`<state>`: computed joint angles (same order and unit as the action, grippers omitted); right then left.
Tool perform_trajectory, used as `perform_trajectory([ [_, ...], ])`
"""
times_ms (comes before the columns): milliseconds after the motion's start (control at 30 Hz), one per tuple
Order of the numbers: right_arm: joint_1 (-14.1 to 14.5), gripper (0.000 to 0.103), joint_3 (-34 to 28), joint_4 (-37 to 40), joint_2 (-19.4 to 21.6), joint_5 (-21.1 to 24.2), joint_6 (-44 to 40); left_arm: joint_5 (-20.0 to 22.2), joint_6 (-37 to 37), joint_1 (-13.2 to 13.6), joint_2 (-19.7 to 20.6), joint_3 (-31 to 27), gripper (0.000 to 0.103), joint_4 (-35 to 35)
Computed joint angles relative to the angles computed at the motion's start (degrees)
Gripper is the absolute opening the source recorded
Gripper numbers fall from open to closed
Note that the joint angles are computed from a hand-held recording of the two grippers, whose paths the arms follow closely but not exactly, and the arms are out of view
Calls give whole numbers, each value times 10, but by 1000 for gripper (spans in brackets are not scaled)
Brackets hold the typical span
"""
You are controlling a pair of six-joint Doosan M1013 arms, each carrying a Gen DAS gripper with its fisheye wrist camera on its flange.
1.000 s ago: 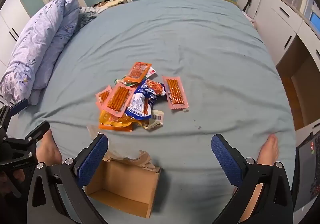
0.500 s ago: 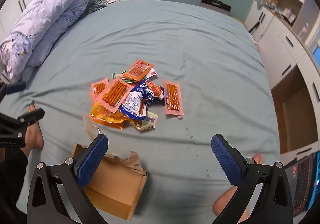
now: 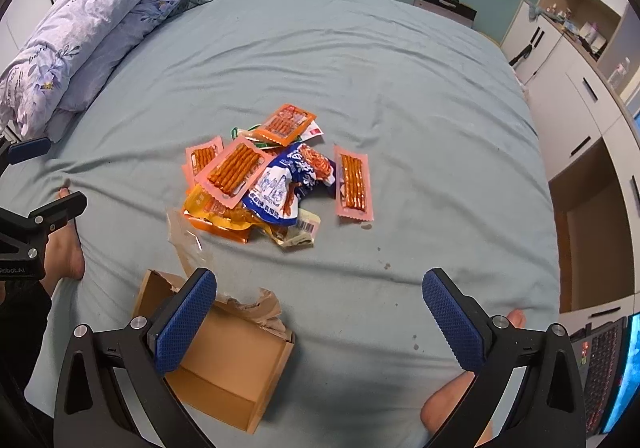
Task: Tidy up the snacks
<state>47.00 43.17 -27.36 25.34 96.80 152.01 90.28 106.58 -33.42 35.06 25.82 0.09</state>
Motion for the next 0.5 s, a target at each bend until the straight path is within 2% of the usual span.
perform_trajectory([
  [133, -8, 103, 11, 30, -5, -15, 9, 1, 1, 0, -1, 3, 103, -1],
  [333, -15, 103, 2, 46, -1, -4, 3, 14, 5, -1, 3, -2, 103, 2],
  [500, -19, 103, 15, 46, -8, -7, 23, 0, 8, -6, -4, 12, 103, 22],
])
